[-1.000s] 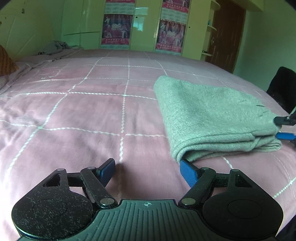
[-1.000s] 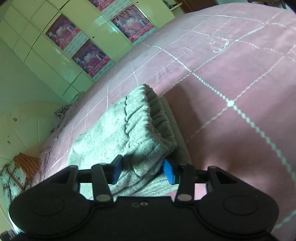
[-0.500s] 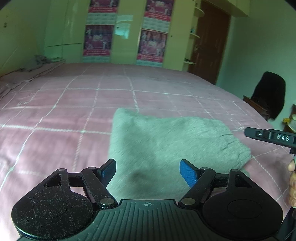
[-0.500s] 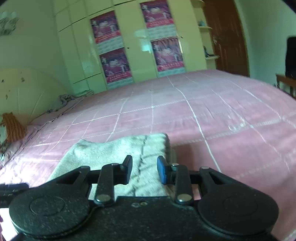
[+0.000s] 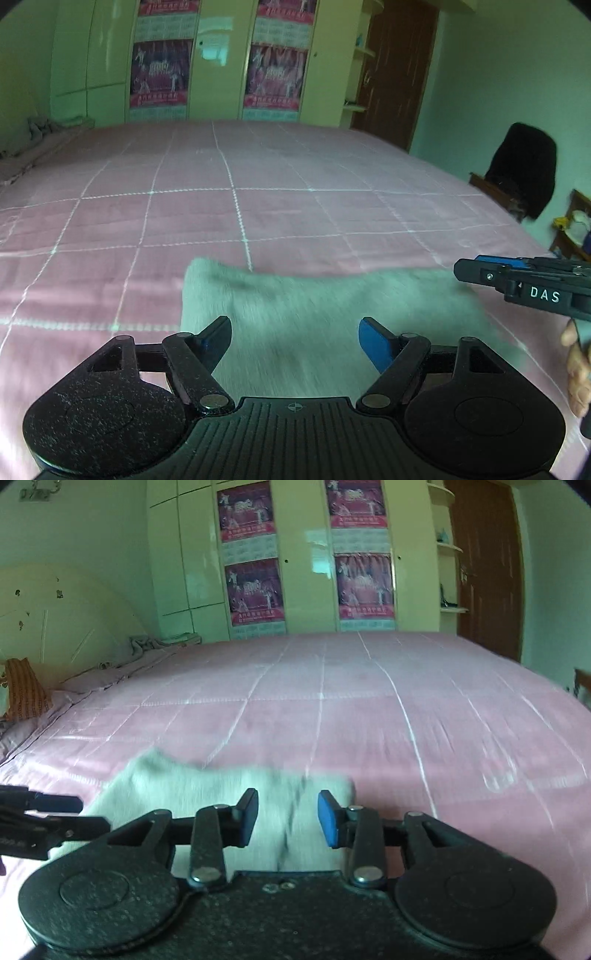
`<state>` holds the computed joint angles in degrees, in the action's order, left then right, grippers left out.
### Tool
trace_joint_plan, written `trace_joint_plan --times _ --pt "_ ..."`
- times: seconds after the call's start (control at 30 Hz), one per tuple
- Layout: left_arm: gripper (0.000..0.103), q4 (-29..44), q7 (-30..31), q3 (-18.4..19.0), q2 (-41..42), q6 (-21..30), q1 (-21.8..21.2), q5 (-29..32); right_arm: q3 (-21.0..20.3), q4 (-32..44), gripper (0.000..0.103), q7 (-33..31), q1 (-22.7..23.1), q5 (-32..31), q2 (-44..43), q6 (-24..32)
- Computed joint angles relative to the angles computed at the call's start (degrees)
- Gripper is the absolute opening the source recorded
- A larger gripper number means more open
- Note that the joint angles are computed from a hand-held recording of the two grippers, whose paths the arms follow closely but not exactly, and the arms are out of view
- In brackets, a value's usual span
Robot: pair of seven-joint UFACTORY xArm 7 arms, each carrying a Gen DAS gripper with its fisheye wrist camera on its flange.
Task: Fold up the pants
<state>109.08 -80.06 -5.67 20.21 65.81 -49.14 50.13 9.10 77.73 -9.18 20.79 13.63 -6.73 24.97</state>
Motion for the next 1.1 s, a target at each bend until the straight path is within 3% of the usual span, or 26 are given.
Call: trace_joint_plan --times 0.1,0.13,0.2,0.27,0.33,0.4,0.5,0.57,0.63,0.7,0.77,0.83,0.87,0.93,1.0,1.1 --pt "0.077 0.88 4.19 -0.31 2.93 -2.80 4.68 -8.29 1.48 9.95 0.034 5.89 -0.41 -8.58 8.69 4.50" --pt "0.077 0.84 6.18 -0.88 3.86 -3.33 5.80 -10.40 1.45 13.16 0.034 7.82 0.05 -11.85 11.60 8.51" --pt "0.077 2.54 8.39 0.41 4.53 -2.16 4.40 -10.45 0.78 14.80 0.034 9.79 1.14 -17.67 14.83 12.38" --pt "0.077 2.01 5.30 2.18 3.14 -2.01 1.96 -6.81 0.71 13.51 0.034 8.47 1.22 -17.91 13.90 10.94" --pt "0.077 2.65 2.40 2.45 3.47 -1.03 1.25 -5.65 0.95 9.80 0.036 6.74 0.47 -14.24 10.22 6.32" --pt "0.077 7.70 8.09 0.83 7.49 2.40 2.76 -10.30 1.17 6.39 0.038 4.49 -0.01 -9.45 7.56 2.38" --pt "0.077 13.18 13.82 2.69 10.01 7.38 -0.83 -9.81 1.36 7.21 0.039 5.85 0.47 -14.61 9.63 8.95" --pt "0.077 11.55 12.07 3.60 7.78 6.79 -3.58 -7.26 1.40 5.71 0.040 5.57 0.83 -17.73 7.52 8.58" --pt "0.077 11.17 11.07 3.65 7.19 7.67 -5.56 -5.24 1.23 1.86 0.046 2.04 0.69 -13.37 3.18 4.71" --pt "0.077 13.42 13.42 2.39 9.46 8.78 -4.83 -8.35 0.46 -3.59 0.053 -1.92 1.29 -7.18 -1.25 0.28" --pt "0.077 14.22 14.50 3.06 11.01 9.79 -5.92 -8.52 -0.95 -4.99 0.054 -3.03 2.97 -6.96 -1.47 3.43" --pt "0.077 17.76 14.05 4.00 12.19 12.76 -7.90 -8.36 3.27 -7.67 0.055 -0.11 -0.97 -14.21 -1.71 2.94" --pt "0.077 18.07 13.22 4.65 11.92 13.37 -9.05 -7.45 2.76 -7.55 0.055 0.80 -0.12 -15.57 -2.37 3.59" --pt "0.077 19.61 12.29 5.83 12.52 15.27 -11.87 -4.31 1.45 -8.52 0.055 -1.06 1.10 -11.09 -5.02 2.21" --pt "0.077 21.22 15.70 4.11 14.09 16.66 -10.47 -6.68 0.17 -11.18 0.061 -3.17 2.00 -7.34 -7.66 -1.23" --pt "0.077 16.85 12.76 5.31 11.54 14.95 -11.11 -7.10 2.43 -10.10 0.065 -0.66 -1.36 -11.27 -5.42 6.70"
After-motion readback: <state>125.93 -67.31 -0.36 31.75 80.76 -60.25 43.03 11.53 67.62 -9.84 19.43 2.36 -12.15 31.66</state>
